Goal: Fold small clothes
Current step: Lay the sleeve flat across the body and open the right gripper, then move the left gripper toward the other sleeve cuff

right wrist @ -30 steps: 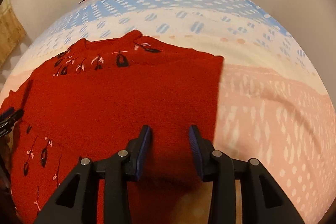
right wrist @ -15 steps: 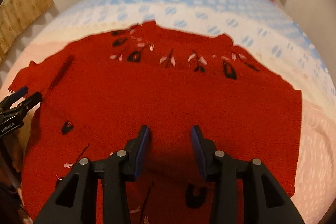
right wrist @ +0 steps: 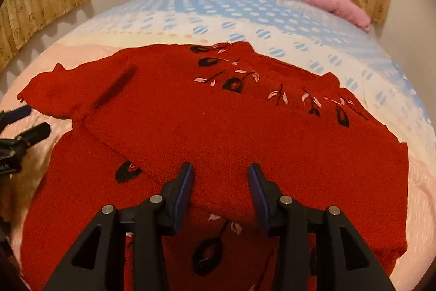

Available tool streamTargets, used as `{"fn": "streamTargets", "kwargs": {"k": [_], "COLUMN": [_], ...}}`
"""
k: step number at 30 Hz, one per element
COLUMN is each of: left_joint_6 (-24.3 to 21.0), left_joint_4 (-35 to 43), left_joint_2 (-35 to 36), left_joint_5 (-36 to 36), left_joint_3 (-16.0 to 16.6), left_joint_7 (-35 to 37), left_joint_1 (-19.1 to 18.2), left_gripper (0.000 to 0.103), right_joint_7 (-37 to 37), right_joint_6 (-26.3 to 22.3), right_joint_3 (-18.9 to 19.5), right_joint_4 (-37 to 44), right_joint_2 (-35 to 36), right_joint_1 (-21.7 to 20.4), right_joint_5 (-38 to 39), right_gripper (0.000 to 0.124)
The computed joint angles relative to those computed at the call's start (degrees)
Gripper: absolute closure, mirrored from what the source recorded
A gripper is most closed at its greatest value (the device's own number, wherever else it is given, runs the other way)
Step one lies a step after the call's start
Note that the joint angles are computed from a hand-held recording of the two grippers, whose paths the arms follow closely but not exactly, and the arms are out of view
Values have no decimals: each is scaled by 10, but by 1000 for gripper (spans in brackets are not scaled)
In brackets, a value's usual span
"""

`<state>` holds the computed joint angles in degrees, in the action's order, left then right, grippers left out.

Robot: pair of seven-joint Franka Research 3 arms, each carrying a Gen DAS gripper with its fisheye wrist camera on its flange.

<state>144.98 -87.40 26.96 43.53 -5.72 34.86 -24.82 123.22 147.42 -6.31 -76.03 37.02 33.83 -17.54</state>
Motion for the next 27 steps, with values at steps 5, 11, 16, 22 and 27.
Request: {"fn": "streamTargets", "kwargs": {"k": [5,11,16,22,27], "left_joint_6": [-23,-39,-38,-43,-43], "left_joint_4": [-19,-40,-56,-70,-78], "left_joint_2": [-16,-26,-36,-45,-50], "left_joint_5": [19,22,28,38,42], "left_joint_3": [11,9,7,6,4], "left_joint_7": [-10,-26,-39,-49,-50], "left_joint_1": [4,22,33,43,51], "left_gripper": [0,0,0,0,0], "right_joint_7": [7,28,46,56,61], "right_joint_6": [10,-2,-16,-18,-20], "right_joint_3": [-3,-19,-26,-25,-23], "right_joint_4": [-12,-2,5,5,5], "right_joint_2": [-5,3,7,7,7], "right_joint_1": [3,18,27,27,27], "right_joint_5": [1,-31,-56,-72,-80], "right_gripper": [80,79,79,79,79]}}
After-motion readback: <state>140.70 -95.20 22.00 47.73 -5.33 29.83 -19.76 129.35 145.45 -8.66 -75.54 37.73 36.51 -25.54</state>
